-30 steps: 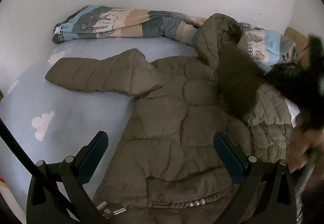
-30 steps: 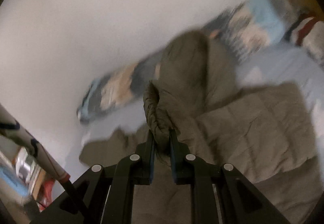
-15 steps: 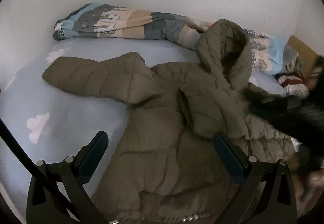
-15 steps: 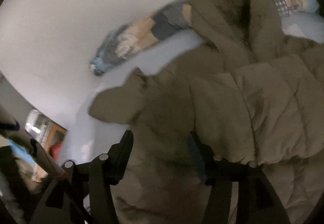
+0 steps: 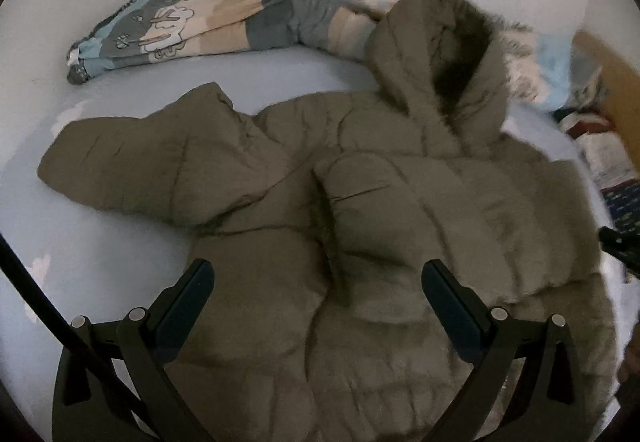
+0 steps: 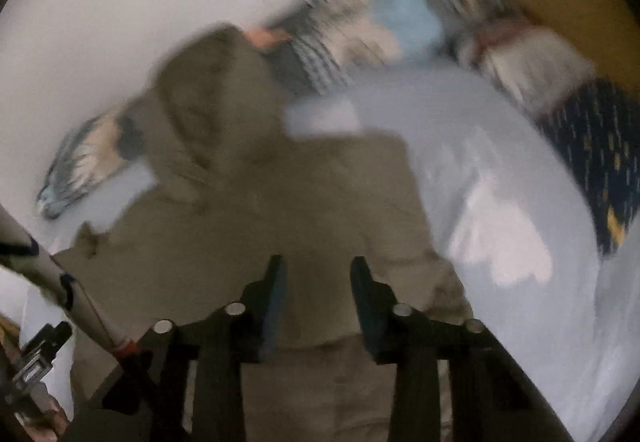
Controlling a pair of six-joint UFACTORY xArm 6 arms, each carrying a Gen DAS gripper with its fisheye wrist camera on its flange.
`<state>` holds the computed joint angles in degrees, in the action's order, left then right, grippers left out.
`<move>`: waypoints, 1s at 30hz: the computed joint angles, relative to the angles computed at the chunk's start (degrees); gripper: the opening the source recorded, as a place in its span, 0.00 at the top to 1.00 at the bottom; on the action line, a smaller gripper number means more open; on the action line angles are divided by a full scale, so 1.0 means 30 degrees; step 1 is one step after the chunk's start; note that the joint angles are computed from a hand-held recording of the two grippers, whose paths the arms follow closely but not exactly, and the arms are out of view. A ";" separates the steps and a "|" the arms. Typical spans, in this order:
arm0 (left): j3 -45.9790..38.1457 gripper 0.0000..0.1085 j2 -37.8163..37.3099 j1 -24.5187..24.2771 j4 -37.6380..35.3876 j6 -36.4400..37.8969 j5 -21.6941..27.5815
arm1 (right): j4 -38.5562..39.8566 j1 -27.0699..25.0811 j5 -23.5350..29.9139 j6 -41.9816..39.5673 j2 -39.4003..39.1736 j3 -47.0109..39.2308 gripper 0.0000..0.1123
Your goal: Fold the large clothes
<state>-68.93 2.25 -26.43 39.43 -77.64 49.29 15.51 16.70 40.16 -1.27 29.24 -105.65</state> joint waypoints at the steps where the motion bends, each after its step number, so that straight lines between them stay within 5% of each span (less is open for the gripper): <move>1: -0.0600 0.05 0.0650 0.0084 -0.0464 0.0784 0.0610 | 0.0535 -0.0199 0.0103 -0.0232 0.0016 0.0180 0.69; 9: -0.1734 0.05 0.2230 0.0264 -0.1860 0.2934 0.1815 | -0.2406 -0.0008 0.2515 0.1638 0.2706 -0.2312 0.71; 14: -0.1396 0.05 0.1139 -0.0177 -0.1016 0.1776 0.2005 | -0.2766 0.0052 0.3481 0.2400 0.3330 -0.3536 0.70; 20: -0.1389 0.05 0.0353 -0.1095 0.0971 0.1429 0.1986 | -0.1246 0.0493 0.1664 0.1762 0.1001 -0.1655 0.64; 30: -0.2025 0.05 0.2165 -0.0500 -0.3007 0.4477 0.1911 | -0.2977 0.2503 0.2410 0.0462 0.1541 -0.1243 0.61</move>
<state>-75.01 8.74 -27.93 30.41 -64.21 55.02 6.58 24.21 47.39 0.11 33.87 -109.38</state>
